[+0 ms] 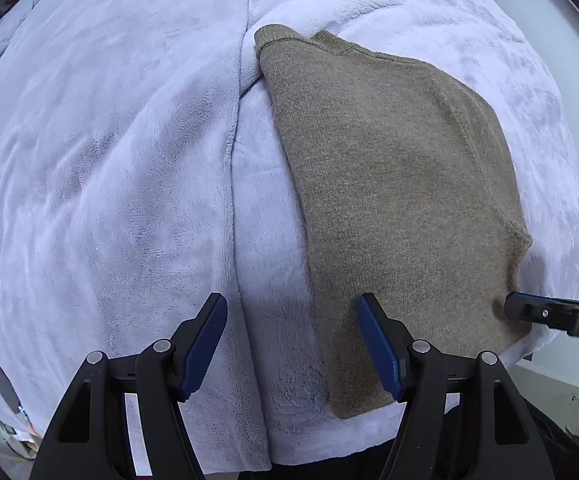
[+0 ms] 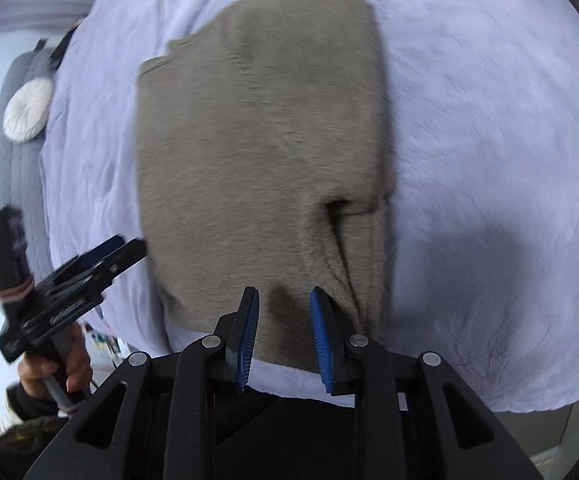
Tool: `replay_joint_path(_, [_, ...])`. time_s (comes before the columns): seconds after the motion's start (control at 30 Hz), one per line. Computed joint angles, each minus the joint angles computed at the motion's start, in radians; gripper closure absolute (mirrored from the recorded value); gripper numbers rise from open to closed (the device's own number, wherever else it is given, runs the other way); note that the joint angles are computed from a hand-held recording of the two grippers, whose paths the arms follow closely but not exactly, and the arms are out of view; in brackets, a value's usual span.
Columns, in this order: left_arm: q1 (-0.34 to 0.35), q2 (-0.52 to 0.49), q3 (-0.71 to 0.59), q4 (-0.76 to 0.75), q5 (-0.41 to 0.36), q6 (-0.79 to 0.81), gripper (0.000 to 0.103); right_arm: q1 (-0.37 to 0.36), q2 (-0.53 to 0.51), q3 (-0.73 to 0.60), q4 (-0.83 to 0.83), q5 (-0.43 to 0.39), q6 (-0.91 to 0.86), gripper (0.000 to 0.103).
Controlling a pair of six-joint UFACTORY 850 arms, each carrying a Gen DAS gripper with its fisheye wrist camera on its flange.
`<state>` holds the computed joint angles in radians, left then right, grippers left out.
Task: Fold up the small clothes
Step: 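Lower the sweater end and open the right gripper to release it, then withdraw both open grippers from the folded sweater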
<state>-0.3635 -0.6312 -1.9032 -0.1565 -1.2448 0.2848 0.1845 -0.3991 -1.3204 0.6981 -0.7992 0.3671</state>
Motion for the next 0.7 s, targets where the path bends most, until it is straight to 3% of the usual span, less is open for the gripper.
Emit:
replay_joint_path(0.1, [0.009, -0.01, -0.016, -0.016, -0.01, 0.015, 0.034, -0.005, 0.02, 0.037, 0.019, 0.037, 0.044, 0.074])
replay_joint_path(0.27, [0.026, -0.009, -0.023, -0.032, -0.017, 0.053, 0.034, 0.015, 0.025, 0.016, -0.085, 0.042, 0.162, 0.071])
replay_joint_path(0.4, [0.034, -0.013, -0.036, -0.051, -0.02, 0.076, 0.034, 0.045, 0.022, -0.012, -0.176, 0.046, 0.264, 0.057])
replay_joint_path(0.57, [0.042, -0.026, -0.055, -0.068, -0.054, 0.112, 0.034, 0.063, 0.035, -0.034, -0.313, 0.016, 0.41, 0.055])
replay_joint_path(0.7, [0.039, -0.022, -0.065, -0.067, -0.064, 0.128, 0.034, 0.074, 0.042, -0.05, -0.363, 0.007, 0.48, 0.048])
